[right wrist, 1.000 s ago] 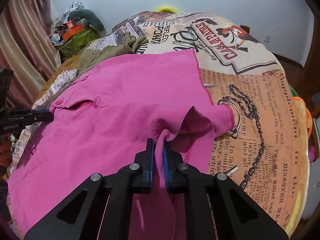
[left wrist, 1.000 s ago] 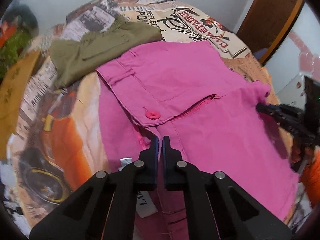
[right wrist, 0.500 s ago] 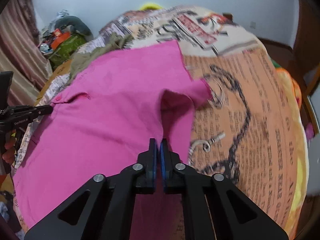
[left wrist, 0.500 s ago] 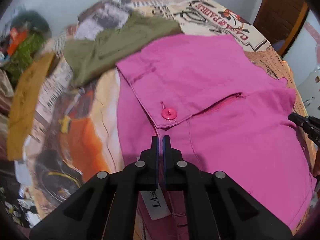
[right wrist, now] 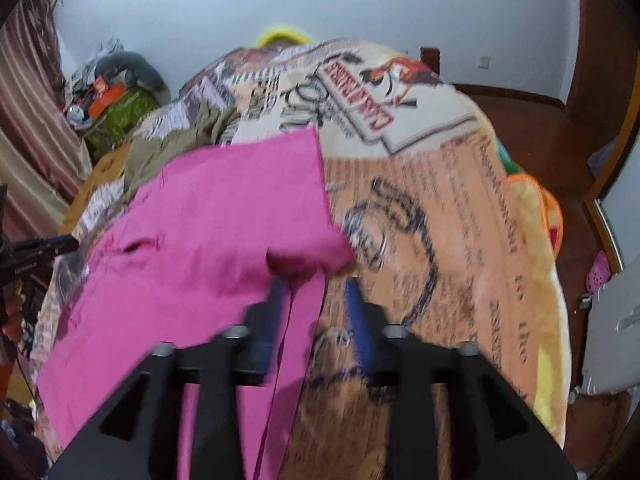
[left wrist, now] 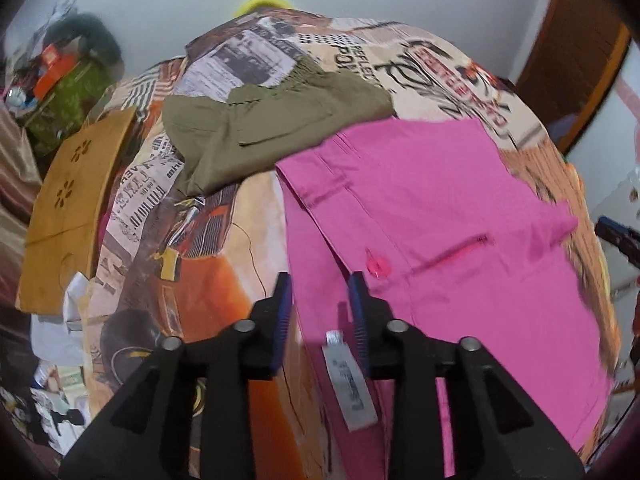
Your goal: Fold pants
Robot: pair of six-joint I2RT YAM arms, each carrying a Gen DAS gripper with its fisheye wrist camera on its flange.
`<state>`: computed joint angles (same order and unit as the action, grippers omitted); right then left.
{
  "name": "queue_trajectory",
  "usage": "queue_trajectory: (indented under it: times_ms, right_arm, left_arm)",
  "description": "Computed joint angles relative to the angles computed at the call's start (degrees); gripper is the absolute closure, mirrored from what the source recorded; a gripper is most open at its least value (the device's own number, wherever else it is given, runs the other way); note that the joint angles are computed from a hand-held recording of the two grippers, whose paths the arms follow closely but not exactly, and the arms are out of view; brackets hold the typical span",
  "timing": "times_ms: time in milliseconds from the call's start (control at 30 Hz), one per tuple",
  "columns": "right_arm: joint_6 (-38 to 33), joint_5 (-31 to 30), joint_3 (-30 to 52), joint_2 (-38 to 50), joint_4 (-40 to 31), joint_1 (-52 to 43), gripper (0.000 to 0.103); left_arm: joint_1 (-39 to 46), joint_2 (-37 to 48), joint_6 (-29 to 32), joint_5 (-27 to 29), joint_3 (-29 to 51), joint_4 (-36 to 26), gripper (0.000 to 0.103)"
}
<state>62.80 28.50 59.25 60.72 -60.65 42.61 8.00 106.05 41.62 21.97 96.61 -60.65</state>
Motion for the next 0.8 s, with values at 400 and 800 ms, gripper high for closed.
queue_trajectory:
  times_ms: [400, 800]
  right_arm:
    - [-13.3, -14.7, -6.2, 3.2, 16.5, -20.8, 0.041]
    - [-18.0, -11.6, -8.5, 7.7, 20.6, -16.3, 0.083]
  left_arm:
    - [-6.1, 7.0, -5.8, -2.1, 2.6, 2.7, 0.051]
    - [-6.8, 9.4, -4.5, 0.1, 3.5, 0.9, 0.077]
